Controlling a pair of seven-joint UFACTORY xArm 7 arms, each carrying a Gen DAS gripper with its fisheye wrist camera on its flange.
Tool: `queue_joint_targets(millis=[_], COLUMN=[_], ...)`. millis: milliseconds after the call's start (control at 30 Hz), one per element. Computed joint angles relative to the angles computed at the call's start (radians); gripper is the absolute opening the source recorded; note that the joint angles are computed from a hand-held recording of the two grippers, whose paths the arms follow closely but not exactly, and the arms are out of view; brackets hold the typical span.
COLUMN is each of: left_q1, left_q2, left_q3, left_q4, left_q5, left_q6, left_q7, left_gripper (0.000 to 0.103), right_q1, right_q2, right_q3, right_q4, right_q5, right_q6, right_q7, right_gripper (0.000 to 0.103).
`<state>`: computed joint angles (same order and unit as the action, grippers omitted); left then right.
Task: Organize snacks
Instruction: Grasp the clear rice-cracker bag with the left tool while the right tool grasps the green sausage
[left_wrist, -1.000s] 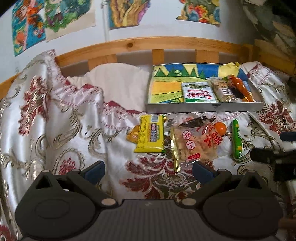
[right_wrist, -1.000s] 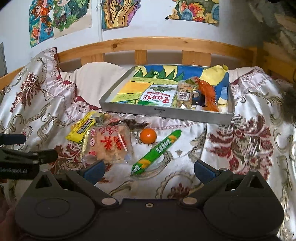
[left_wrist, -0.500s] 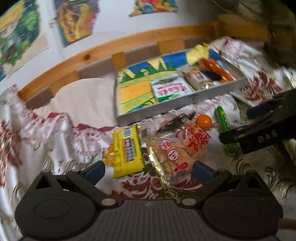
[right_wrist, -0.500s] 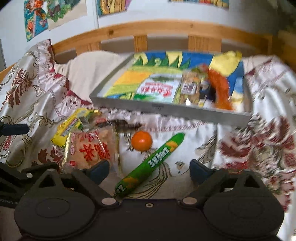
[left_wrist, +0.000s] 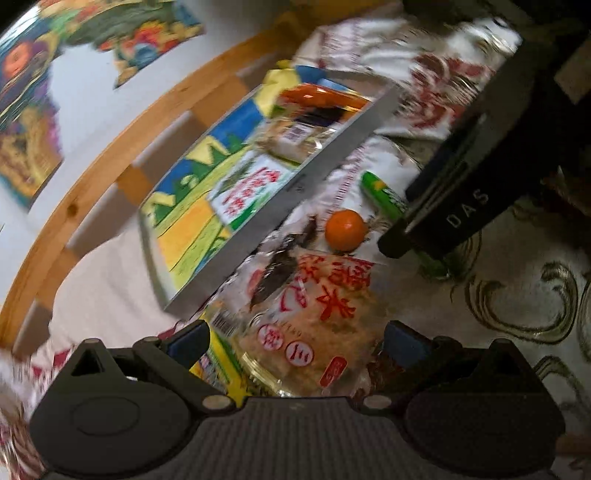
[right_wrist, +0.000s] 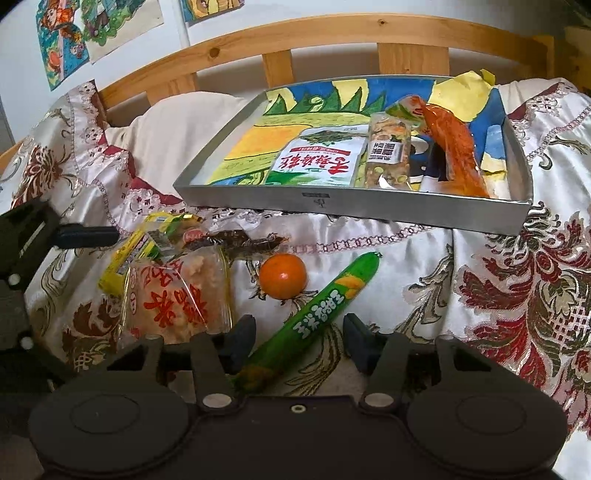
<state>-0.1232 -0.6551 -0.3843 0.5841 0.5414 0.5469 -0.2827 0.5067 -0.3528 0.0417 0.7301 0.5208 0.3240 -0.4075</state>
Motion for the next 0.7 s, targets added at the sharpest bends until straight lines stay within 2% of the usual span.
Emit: queue_joint_targets(millis=[267,333,400,700], left_q1=[-0.071,-0.078,-0.103,-0.093], left_q2=[0.067,0.072,0.078,0.074], left_q3=[0.097,0.109,0.137,0.143], left_q4=[0.042,0.047,0.055,0.092], left_q5=[-0.082,-0.099,-0.144,-0.242], left_q6=[0.020,0.024,0.041,0.115], left_q7=[0.176,0.214,0.270,0.267], left_gripper=[0.102,0.099,0.090,0.080], right_q1=[0.012,0.012,0.011,-0.001], right_q2=[0.007,0.005,0.004,-0.003], right_q3=[-0.017,-0.017,-0.016,0.000], right_q4=[0.002,0.001,0.001,-0.011], right_q5=[0.035,0.042,0.048,0.026], right_q6=[-0.002,-0.001,0.000,-0.014], right_q7=[-0.037,-0.041,-0.042,-0.035], right_gripper=[0.050,0.050,0.047,0.044])
